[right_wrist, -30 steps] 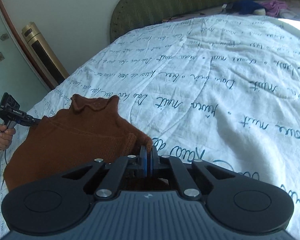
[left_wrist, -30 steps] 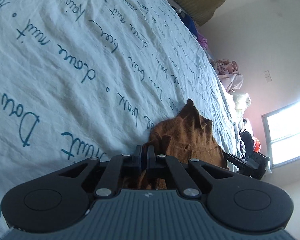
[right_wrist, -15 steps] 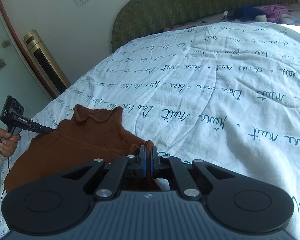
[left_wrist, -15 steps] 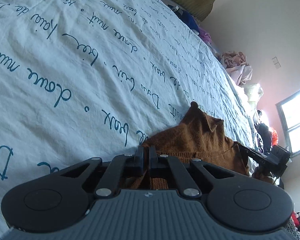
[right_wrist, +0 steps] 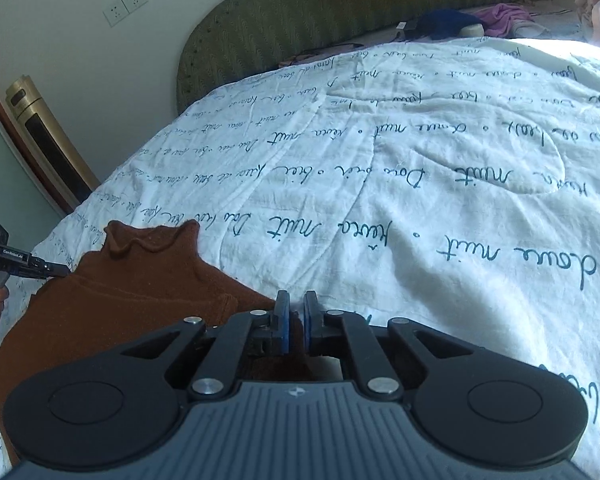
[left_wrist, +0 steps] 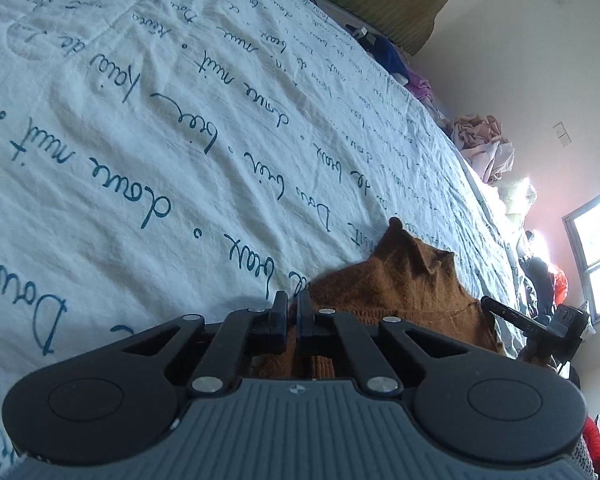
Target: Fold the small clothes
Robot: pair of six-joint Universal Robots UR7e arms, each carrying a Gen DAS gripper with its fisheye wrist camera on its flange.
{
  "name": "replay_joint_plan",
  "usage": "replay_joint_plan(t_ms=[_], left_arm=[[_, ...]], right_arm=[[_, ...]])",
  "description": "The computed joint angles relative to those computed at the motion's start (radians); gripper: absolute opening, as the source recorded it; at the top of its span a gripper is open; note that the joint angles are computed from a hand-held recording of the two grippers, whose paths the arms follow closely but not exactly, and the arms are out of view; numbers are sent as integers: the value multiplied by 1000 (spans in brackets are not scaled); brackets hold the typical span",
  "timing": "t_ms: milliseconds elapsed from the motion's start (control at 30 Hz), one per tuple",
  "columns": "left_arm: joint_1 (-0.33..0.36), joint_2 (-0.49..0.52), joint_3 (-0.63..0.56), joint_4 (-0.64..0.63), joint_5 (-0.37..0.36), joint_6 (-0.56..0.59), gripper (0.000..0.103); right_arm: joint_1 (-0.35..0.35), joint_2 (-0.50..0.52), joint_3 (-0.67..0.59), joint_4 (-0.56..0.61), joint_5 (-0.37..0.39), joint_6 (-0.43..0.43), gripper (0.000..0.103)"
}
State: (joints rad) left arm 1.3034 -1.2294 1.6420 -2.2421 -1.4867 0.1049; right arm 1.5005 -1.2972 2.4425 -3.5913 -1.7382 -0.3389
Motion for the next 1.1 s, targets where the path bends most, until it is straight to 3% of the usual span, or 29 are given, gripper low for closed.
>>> replay_joint_plan(t_ms=[33, 67, 100, 133, 167, 200, 300, 367, 433, 567, 733, 867, 1000, 1100], left_arm=[[-5, -26, 5, 7, 0, -8, 6], [-1, -47, 3, 25, -27, 5, 6], [3, -62, -4, 52, -47, 3, 19], [6, -76, -9, 77, -54, -12, 30], [9, -86, -12, 96, -61, -9, 49], [16, -89, -18, 118, -81, 10, 61], [27, -72, -42, 171, -100, 29, 79], [28, -47, -57, 186, -107, 37, 88], [21, -11, -83, 220, -103, 54, 89], [0, 54, -137, 296, -62, 119, 91], [1, 106, -192, 374, -70, 182, 91], [1, 123, -219, 417, -69, 188, 92], [14, 140, -249, 454, -102, 196, 92], [23, 145, -255, 458, -132, 205, 92]], right_arm=[[37, -8, 1, -2, -42, 27, 23], [81, -16, 5, -9, -81, 48, 45], [132, -14, 14, -35, -116, 44, 71], [178, -5, 27, -77, -130, 32, 82], [220, 9, 39, -118, -137, 30, 94], [268, 32, 48, -159, -146, 45, 95], [386, 114, 30, -147, -198, 185, 95], [435, 201, 18, -200, -180, 259, 95], [502, 294, -23, -201, -219, 356, 95], [636, 477, -133, -222, -309, 440, 95], [792, 676, -328, -126, -524, 398, 95], [840, 760, -411, -46, -541, 416, 95], [886, 849, -496, 5, -618, 324, 95], [911, 903, -534, -19, -686, 252, 94]])
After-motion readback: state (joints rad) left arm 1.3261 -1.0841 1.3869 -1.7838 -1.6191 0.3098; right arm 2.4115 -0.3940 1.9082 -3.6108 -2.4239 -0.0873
